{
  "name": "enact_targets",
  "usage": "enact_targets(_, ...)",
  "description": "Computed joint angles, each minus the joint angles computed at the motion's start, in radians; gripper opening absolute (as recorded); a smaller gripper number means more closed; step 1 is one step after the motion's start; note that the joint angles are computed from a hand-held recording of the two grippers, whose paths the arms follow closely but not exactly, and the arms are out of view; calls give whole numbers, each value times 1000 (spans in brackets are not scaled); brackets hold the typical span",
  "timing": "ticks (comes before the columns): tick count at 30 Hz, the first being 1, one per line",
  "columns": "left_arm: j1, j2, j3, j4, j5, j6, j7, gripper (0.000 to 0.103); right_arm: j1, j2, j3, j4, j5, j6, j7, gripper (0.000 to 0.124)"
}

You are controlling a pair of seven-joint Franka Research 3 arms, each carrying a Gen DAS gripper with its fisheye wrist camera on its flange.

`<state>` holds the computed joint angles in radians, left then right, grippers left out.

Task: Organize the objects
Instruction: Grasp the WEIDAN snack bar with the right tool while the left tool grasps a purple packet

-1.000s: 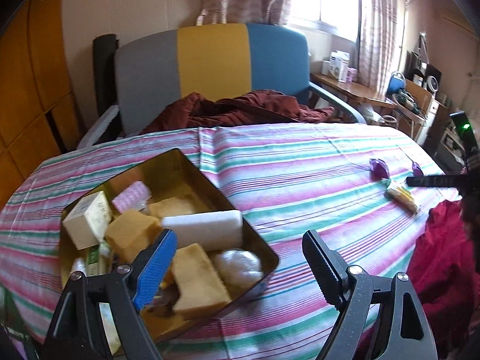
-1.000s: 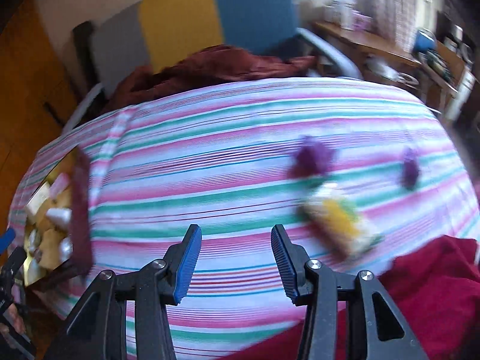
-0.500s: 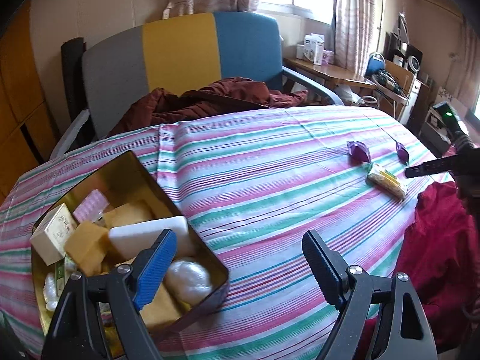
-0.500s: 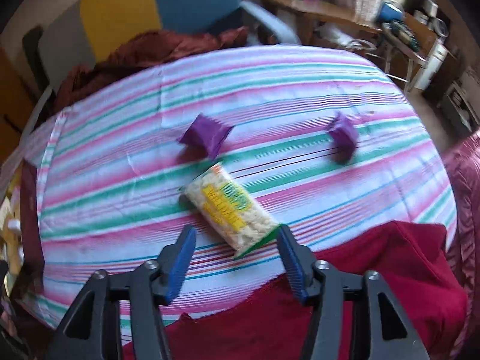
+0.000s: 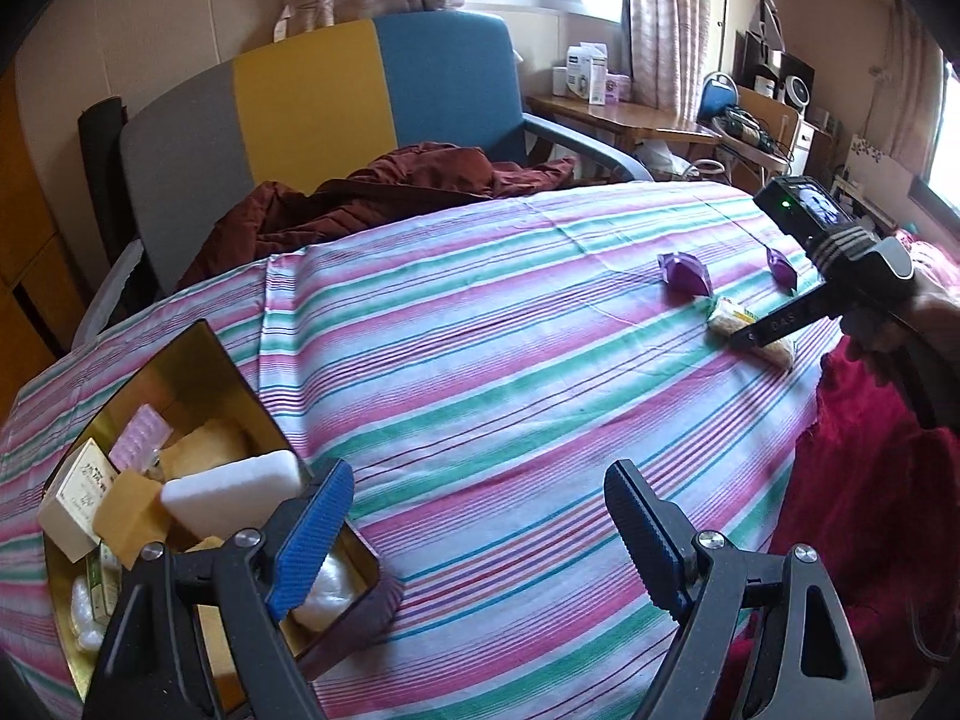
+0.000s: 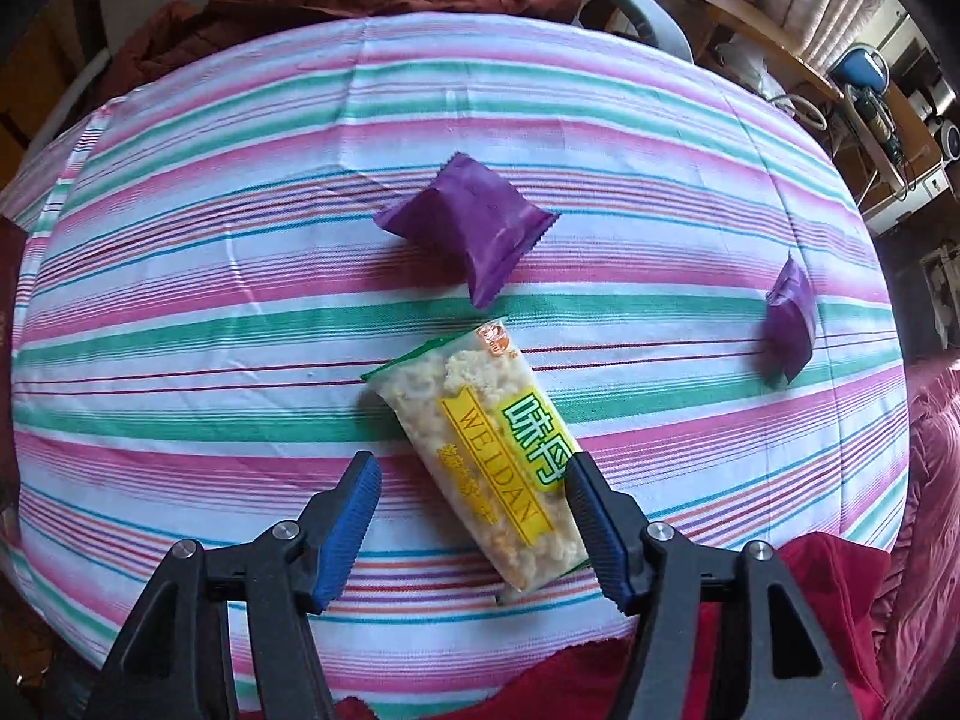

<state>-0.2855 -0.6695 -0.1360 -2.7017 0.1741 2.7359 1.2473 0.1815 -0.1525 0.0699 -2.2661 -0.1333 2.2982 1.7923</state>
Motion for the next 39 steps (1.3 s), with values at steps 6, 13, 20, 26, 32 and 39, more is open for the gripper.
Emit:
enact_targets(6, -16, 40, 2, 19, -11, -1, 12, 86, -5, 1, 1, -9, -27, -9, 16, 65)
enact_targets(13, -28, 76, -4, 40, -22, -5, 22, 86, -17, -17, -25, -47, 51, 20, -26, 65)
enact_targets(20, -33, 119, -17, 69, -26, -5, 26, 86, -27, -86, -25, -93, 122, 39, -69, 50)
enact_targets(26, -30, 201, -36, 138, -17, 2, 28, 86, -72, -146, -19, -150, 139, 93, 56, 50)
enact_targets(32, -28, 339, -56, 256, -6, 29, 37, 86, -86, -161, -45, -206, 254, 208, 105, 50)
enact_targets(39, -39, 541, -72, 433, -62, 59, 83, 84, -112, -207, -57, -260, 289, 343, 112, 50)
